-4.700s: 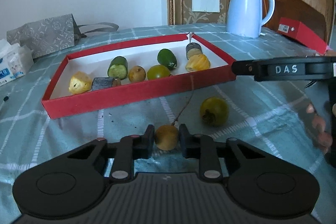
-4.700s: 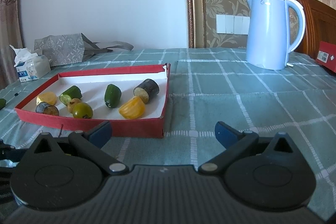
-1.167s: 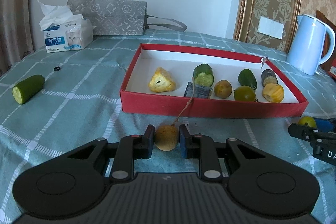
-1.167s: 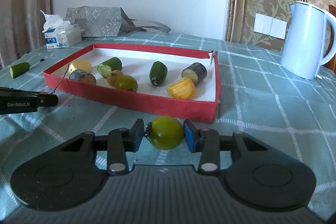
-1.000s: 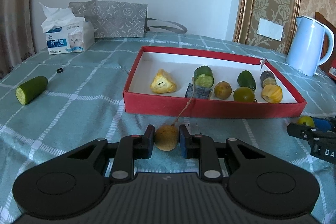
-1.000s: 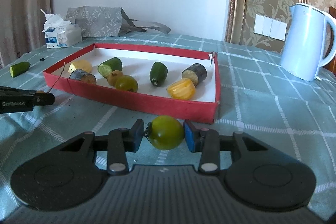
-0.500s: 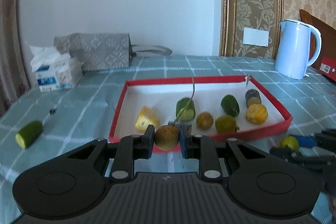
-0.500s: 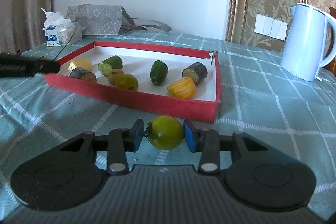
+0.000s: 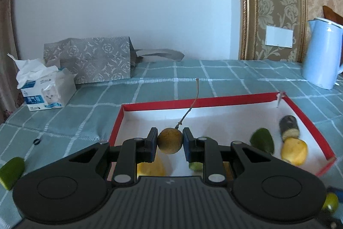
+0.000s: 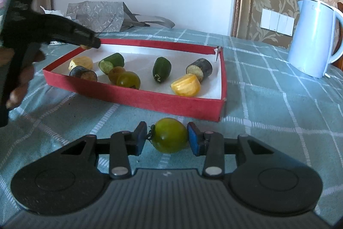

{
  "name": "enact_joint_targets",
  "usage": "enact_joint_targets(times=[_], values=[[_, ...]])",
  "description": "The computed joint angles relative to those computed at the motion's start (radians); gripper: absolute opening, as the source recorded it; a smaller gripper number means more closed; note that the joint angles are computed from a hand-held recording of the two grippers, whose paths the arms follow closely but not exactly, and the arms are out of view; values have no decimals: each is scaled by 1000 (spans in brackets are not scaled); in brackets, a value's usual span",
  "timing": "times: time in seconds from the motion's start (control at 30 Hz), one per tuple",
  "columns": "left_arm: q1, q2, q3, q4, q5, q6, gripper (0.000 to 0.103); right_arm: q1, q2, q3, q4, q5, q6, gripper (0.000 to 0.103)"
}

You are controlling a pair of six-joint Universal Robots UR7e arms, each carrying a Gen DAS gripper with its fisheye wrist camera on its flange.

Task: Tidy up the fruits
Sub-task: 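Carry the brown fruit over the tray and open the left gripper, then carry the green tomato into the tray and open the right gripper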

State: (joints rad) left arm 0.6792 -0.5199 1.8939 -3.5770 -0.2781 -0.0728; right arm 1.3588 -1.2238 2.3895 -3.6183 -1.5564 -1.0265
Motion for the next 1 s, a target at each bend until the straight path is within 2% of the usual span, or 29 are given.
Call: enact_joint_targets(times=[0.13,0.33,0.5,0.57,0.6,0.63,0.7,0.83,1.0], values=[[40,5,-49,41,-10,2,24,3,1,-5,13,-11,6,38],[82,-10,-70,154,-34,-79,24,7,2,-9,21,-22,11,38],[92,0,-88,182,-8,-88,25,10,3,-9,20,-25,11,39],[92,10,-97,156,4,-53,28,10,3,-9,20,-25,11,39],[92,10,-97,156,6,-53,34,10,3,-9,20,-26,10,39],[92,9,-96,156,7,-56,45,10,3,-9,20,-26,10,39],[89,18,-98,103,11,-22,63,10,3,-10,21,-25,13,39],[69,51,-118,-65,58,105,65,9,2,-9,22,-24,14,39],[11,57,-64,-249,117,168,65,9,4,-7,16,-26,9,39]])
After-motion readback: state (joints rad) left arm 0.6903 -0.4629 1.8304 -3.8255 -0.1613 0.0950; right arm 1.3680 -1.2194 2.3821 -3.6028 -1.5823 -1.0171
